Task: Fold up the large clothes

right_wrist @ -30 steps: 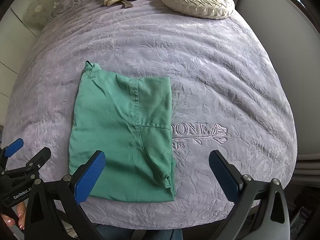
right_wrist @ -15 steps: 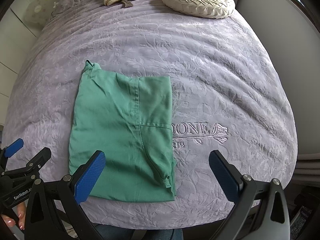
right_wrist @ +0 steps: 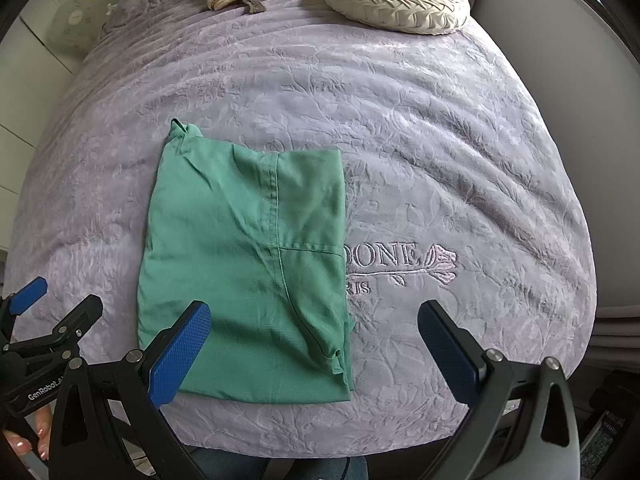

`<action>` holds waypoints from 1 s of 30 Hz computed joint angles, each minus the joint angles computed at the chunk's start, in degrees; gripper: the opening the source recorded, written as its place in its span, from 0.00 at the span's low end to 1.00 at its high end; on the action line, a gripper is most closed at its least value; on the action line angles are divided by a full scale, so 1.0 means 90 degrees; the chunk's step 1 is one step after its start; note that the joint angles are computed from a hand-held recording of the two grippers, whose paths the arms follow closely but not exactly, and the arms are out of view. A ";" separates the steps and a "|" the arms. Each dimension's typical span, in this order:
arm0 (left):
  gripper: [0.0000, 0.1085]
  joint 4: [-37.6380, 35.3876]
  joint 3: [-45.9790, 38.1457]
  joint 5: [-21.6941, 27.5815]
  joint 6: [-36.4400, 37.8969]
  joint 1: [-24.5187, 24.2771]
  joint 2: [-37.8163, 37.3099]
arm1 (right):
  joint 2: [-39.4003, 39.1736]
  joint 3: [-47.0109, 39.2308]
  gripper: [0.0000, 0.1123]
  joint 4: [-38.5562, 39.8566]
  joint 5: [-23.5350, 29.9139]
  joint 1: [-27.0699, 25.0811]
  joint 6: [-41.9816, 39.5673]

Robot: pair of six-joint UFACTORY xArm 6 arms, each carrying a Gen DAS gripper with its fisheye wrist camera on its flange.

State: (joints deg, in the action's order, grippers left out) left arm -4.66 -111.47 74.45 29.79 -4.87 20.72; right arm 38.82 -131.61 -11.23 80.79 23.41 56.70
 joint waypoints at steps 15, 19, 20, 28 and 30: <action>0.95 0.0051 0.0211 -0.0139 0.0003 0.0008 -0.0100 | -0.0055 0.0176 0.92 0.0082 -0.0074 -0.0016 -0.0031; 0.95 0.0046 0.0155 -0.0119 0.0033 0.0037 -0.0058 | -0.0030 0.0139 0.92 0.0116 -0.0058 -0.0033 -0.0096; 0.95 0.0047 0.0162 -0.0122 0.0037 0.0051 -0.0058 | -0.0019 0.0121 0.92 0.0127 -0.0050 -0.0044 -0.0120; 0.95 0.0041 0.0037 -0.0006 0.0035 0.0070 0.0018 | -0.0065 0.0212 0.92 0.0158 -0.0058 -0.0063 -0.0115; 0.95 0.0038 0.0006 0.0042 0.0013 0.0058 0.0035 | -0.0089 0.0252 0.92 0.0165 -0.0066 -0.0074 -0.0121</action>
